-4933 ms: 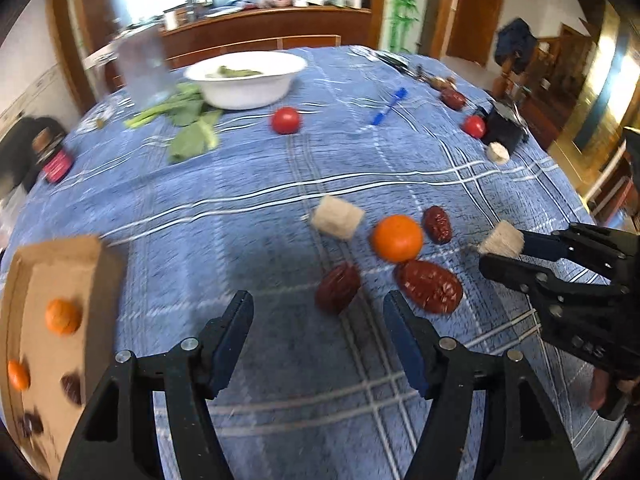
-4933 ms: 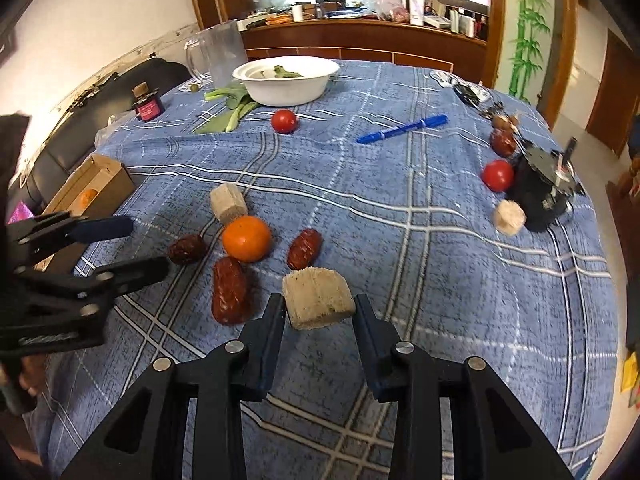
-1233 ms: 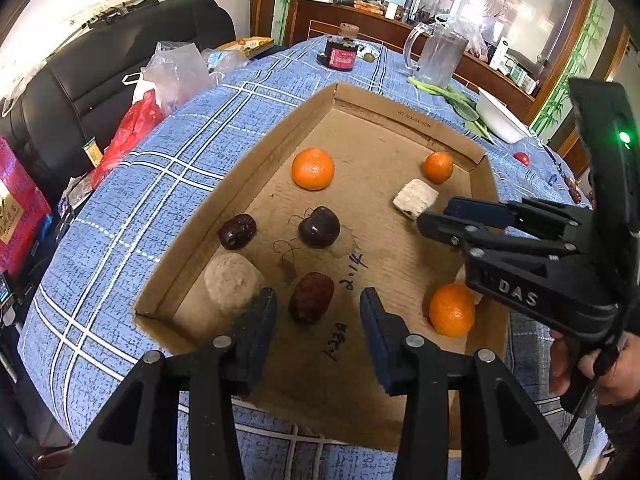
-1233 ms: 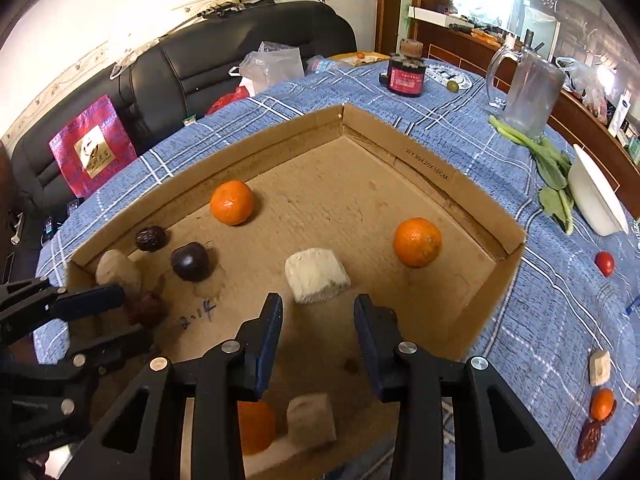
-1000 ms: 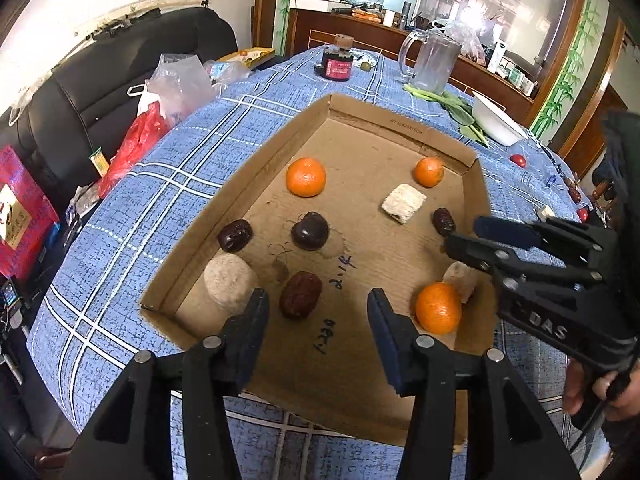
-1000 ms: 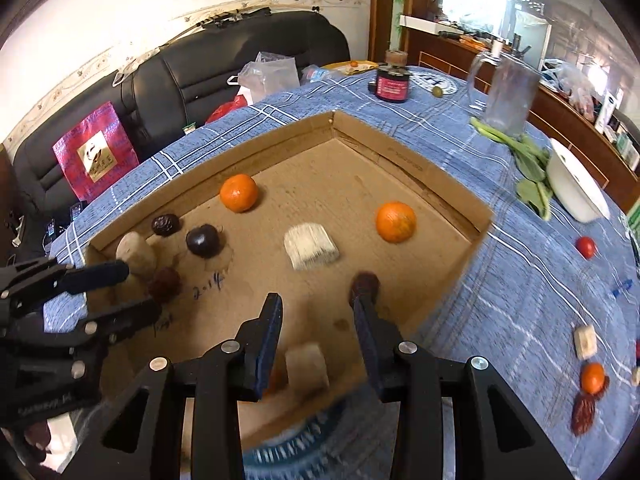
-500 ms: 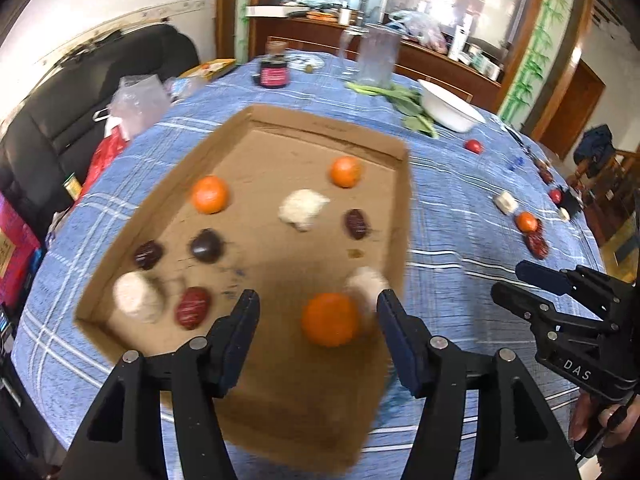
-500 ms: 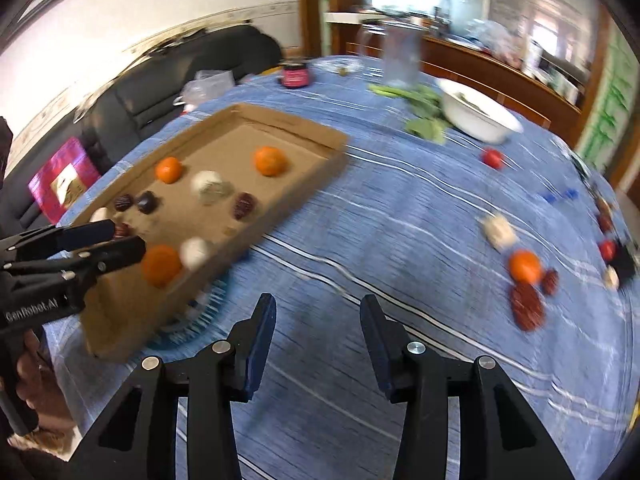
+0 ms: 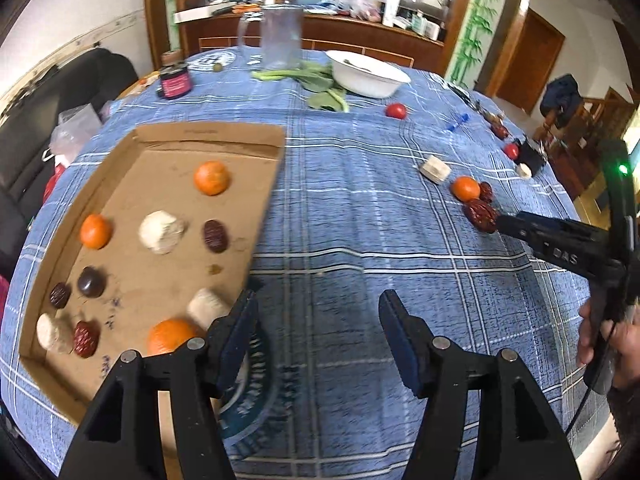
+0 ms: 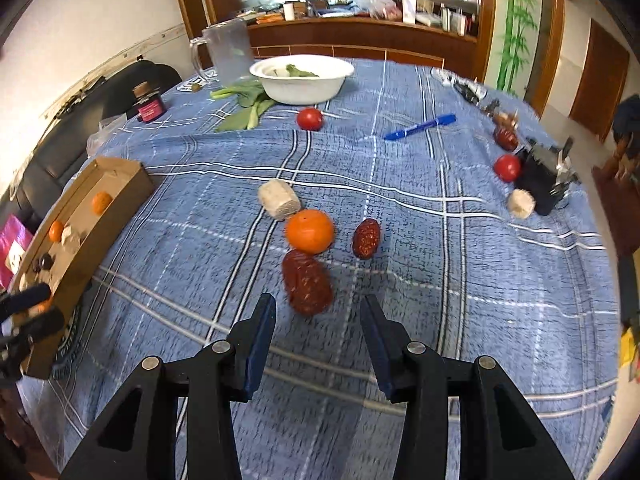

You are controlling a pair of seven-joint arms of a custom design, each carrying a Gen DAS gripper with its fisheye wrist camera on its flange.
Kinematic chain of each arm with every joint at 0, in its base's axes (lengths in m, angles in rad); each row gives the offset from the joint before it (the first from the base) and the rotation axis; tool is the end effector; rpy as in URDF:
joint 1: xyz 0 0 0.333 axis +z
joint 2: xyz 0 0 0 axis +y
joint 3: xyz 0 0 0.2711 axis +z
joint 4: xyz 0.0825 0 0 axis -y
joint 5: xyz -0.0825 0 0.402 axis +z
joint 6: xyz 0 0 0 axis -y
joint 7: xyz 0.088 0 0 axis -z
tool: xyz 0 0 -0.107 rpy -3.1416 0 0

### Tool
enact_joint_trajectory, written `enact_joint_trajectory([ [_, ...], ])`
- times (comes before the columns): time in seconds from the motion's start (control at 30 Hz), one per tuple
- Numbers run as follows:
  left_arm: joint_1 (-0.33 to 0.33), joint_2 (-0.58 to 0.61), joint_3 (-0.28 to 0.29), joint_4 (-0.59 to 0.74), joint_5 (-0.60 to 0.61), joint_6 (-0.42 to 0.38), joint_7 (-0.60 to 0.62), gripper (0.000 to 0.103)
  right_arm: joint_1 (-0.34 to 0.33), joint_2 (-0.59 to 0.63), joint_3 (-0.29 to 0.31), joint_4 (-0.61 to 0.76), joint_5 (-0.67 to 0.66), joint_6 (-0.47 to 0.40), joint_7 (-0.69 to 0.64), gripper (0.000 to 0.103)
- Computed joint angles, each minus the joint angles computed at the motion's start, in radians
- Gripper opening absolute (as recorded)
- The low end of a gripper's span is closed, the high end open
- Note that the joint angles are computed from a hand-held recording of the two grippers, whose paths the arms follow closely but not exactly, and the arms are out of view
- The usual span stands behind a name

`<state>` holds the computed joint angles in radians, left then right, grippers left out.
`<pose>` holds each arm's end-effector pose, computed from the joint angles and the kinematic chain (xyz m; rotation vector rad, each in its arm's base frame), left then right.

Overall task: Organize fruits
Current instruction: 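Grasp a large red date with the right tool while the left tool grasps a beige cube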

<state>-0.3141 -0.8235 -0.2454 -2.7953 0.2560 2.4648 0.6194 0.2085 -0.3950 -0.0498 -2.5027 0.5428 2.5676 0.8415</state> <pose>0.3359 -0.1977 0.4365 -2.1178 1.6242 -0.5962 0.4799 0.0687 0.4211 -2.1970 1.3104 -0.2506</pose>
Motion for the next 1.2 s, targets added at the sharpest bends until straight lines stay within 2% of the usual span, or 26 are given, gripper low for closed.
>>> enact_joint_trajectory([
  [0.1,0.014,0.082,-0.003,0.059,0.011,0.012,0.014,0.062,0.014,0.05,-0.008,0.037,0.02,-0.022,-0.027,0.047],
  [0.2,0.033,0.167,-0.007,0.123,0.026,0.02,0.028,0.066,0.028,0.081,0.004,0.044,0.039,0.004,-0.069,0.047],
  [0.23,0.042,0.201,-0.009,0.149,0.034,0.025,0.032,0.066,0.03,0.094,0.008,0.049,0.04,0.012,-0.079,0.044],
  [0.27,0.05,0.24,-0.011,0.18,0.042,0.031,0.037,0.066,0.032,0.098,0.008,0.047,0.049,0.02,-0.09,0.032],
  [0.5,0.104,0.523,-0.014,0.416,0.095,0.088,0.034,0.066,0.018,0.046,-0.024,0.012,0.122,0.025,-0.201,0.032],
  [0.7,0.103,0.738,0.01,0.606,0.068,0.132,0.034,0.066,-0.007,-0.001,-0.044,-0.028,0.109,0.016,-0.249,0.032],
  [0.9,0.089,0.887,0.02,0.746,0.081,0.085,0.009,0.066,-0.027,0.03,-0.062,-0.001,0.133,-0.034,-0.244,0.032],
  [0.97,0.08,0.902,0.029,0.754,0.128,0.088,-0.03,0.061,-0.032,0.035,-0.06,0.002,0.143,-0.037,-0.247,0.032],
  [1.03,0.079,0.903,0.03,0.749,0.127,0.109,-0.008,0.041,-0.036,0.039,-0.057,0.004,0.151,-0.039,-0.245,0.032],
  [1.07,0.082,0.896,0.027,0.735,0.101,0.136,0.024,0.035,-0.037,0.039,-0.055,0.004,0.155,-0.041,-0.242,0.032],
  [1.2,0.077,0.857,0.024,0.69,0.094,0.151,0.05,0.036,-0.043,0.032,-0.045,-0.004,0.152,-0.031,-0.227,0.032],
])
